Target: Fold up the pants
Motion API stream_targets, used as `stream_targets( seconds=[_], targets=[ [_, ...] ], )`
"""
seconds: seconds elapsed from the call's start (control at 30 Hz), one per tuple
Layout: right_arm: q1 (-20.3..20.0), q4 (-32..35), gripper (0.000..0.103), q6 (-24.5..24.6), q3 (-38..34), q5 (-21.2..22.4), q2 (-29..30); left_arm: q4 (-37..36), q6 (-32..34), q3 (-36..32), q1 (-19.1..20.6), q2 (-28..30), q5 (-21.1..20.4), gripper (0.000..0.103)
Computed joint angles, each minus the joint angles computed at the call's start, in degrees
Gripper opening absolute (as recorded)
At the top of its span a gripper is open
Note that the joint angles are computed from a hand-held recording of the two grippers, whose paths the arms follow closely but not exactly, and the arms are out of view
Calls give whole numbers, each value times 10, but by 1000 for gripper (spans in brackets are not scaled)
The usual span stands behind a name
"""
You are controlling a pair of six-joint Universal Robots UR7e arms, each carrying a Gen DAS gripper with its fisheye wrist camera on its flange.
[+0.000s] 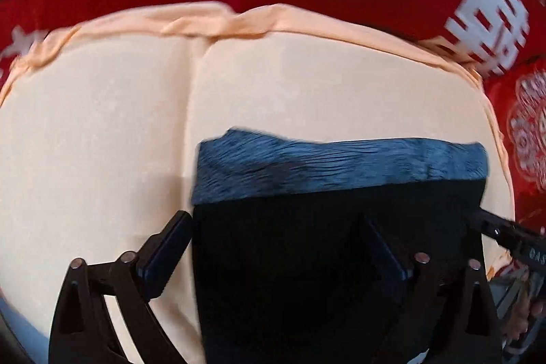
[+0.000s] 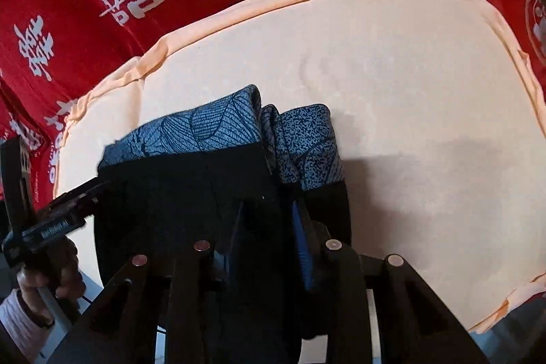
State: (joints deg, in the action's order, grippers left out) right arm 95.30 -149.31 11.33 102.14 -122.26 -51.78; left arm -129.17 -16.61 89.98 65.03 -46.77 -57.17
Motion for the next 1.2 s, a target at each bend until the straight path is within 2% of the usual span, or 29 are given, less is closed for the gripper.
stream_targets(
  seconds=[0.03,0.1,0.2,0.33,0.47,0.53,0.6,0.7,0.77,0.9,1.03,1.2],
  targets=[
    [2,6,39,7,3,-9,-4,9,-14,4,0,-6,2,98],
    [6,5,40,13,15,-16,-14,24,-33,20,-8,-21,21,98],
    [13,30,48,38,36,-28,-36,57,-54,50,-29,-50,51,98],
    [27,50,63,60,69,-42,-64,89,-73,90,-58,-90,67,98],
    [38,69,70,92,93,-43,-88,109,-89,121,-90,-121,75,98],
    [49,84,73,108,101,-47,-97,128,-103,135,-107,-138,73,102],
    [59,94,80,112,102,-55,-100,146,-117,141,-120,-146,73,102],
    [80,102,84,119,104,-68,-103,185,-136,141,-135,-152,78,102],
    [94,108,92,127,104,-78,-105,210,-151,140,-142,-155,74,102],
    [114,119,93,138,100,-94,-106,242,-181,141,-156,-164,72,102],
    [129,158,94,161,86,-102,-105,271,-230,141,-166,-177,71,102],
    [144,206,94,187,68,-107,-101,301,-257,138,-173,-187,81,102]
  ],
)
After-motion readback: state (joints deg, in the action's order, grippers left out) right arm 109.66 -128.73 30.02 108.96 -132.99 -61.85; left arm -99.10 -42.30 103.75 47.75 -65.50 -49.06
